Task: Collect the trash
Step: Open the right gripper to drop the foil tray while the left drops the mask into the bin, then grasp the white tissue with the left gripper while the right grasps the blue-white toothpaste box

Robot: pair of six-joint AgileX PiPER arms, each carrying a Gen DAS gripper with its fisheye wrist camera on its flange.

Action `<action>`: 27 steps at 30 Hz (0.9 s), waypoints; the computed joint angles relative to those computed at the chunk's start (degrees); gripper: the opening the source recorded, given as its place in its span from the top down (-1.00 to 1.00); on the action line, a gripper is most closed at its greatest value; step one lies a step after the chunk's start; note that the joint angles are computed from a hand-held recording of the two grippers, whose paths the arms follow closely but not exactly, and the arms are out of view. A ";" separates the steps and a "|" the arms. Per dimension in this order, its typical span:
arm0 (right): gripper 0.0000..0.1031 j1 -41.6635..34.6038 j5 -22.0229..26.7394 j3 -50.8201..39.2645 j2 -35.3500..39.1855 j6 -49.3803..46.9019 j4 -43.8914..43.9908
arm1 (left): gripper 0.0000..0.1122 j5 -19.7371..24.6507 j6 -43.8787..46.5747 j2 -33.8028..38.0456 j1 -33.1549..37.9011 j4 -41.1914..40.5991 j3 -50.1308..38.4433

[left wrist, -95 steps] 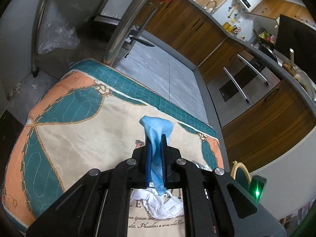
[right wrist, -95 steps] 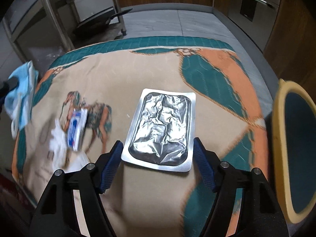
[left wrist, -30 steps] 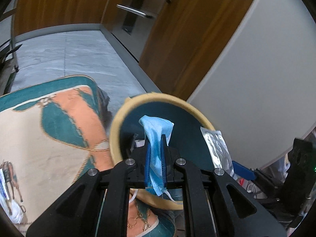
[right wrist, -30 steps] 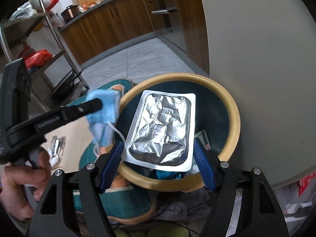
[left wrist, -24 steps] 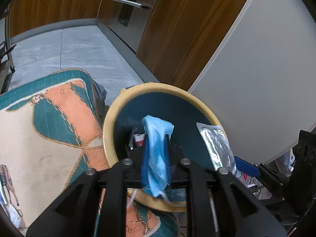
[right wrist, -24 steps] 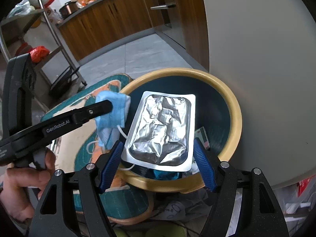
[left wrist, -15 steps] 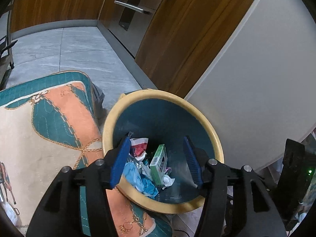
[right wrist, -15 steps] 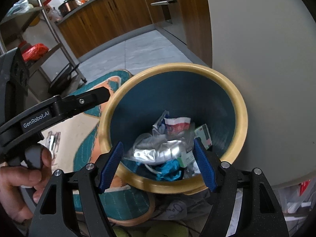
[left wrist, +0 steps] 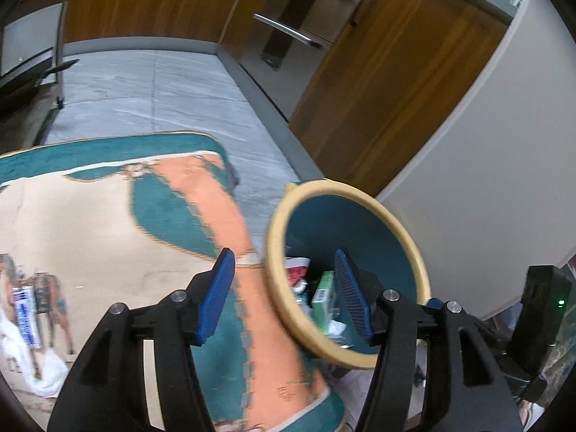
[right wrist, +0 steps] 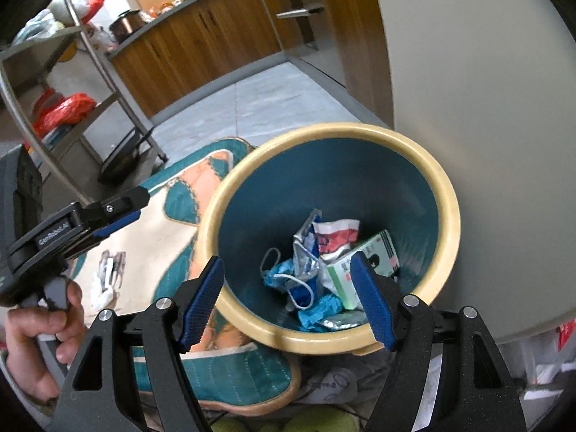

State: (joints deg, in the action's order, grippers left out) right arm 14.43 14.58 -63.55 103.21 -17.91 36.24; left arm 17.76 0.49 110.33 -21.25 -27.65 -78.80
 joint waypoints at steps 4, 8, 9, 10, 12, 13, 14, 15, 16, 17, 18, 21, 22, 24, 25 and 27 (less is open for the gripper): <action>-0.48 1.71 0.31 -0.64 0.02 0.91 -1.74 | -0.07 -1.39 -1.88 -3.08 2.34 2.74 4.56; -0.48 3.58 0.78 -1.44 0.37 3.51 -5.41 | -0.08 -2.72 -1.76 -6.38 5.70 3.02 9.76; -0.48 4.21 0.95 -1.79 0.60 4.25 -6.47 | -0.08 -2.83 -0.58 -7.04 6.84 1.83 10.87; -0.48 4.80 1.04 -2.08 0.75 5.40 -7.85 | -0.08 -3.14 -0.64 -7.97 8.01 1.74 12.37; -0.48 5.75 1.13 -2.43 0.98 6.52 -9.40 | -0.08 -3.50 -2.09 -9.62 9.95 2.96 14.87; -0.48 6.27 1.08 -2.54 1.06 7.48 -10.32 | -0.08 -3.60 -2.26 -10.55 10.98 3.18 16.16; -0.48 6.76 1.05 -2.63 1.16 8.22 -11.03 | -0.08 -3.80 -3.21 -11.73 12.18 4.29 17.85; -0.48 7.12 1.10 -2.76 1.29 8.56 -11.40 | -0.08 -3.89 -4.15 -12.51 12.80 5.19 18.97; -0.48 7.51 1.29 -3.13 1.56 9.13 -11.98 | -0.08 -3.81 -4.04 -13.53 13.87 5.10 20.41; -0.48 7.75 1.35 -3.26 1.76 9.11 -11.93 | -0.09 -3.76 -4.88 -14.51 14.77 6.14 21.75; -0.48 8.01 1.28 -3.14 1.80 9.09 -11.85 | -0.12 -3.46 -7.96 -15.26 15.31 9.48 22.63; -0.48 8.78 1.65 -3.80 2.31 9.58 -12.20 | -0.14 -1.86 -11.00 -16.76 16.76 14.30 23.87; -0.48 9.17 1.88 -4.14 2.54 9.50 -12.05 | -0.16 -1.52 -10.04 -17.58 17.33 14.50 24.64; -0.48 9.92 2.17 -4.63 2.82 9.68 -12.29 | -0.19 -0.97 -4.63 -18.49 18.40 10.99 26.00; -0.48 10.34 2.34 -4.88 2.88 10.37 -13.00 | -0.19 -0.39 0.12 -18.79 19.31 7.47 26.86; -0.48 11.37 2.66 -5.38 3.00 11.39 -13.92 | -0.19 0.77 4.78 -18.51 20.11 4.51 27.52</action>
State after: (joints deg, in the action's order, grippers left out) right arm 25.80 17.24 -68.93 106.22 -6.51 22.31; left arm 18.53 5.27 91.82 -1.14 -23.14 -51.28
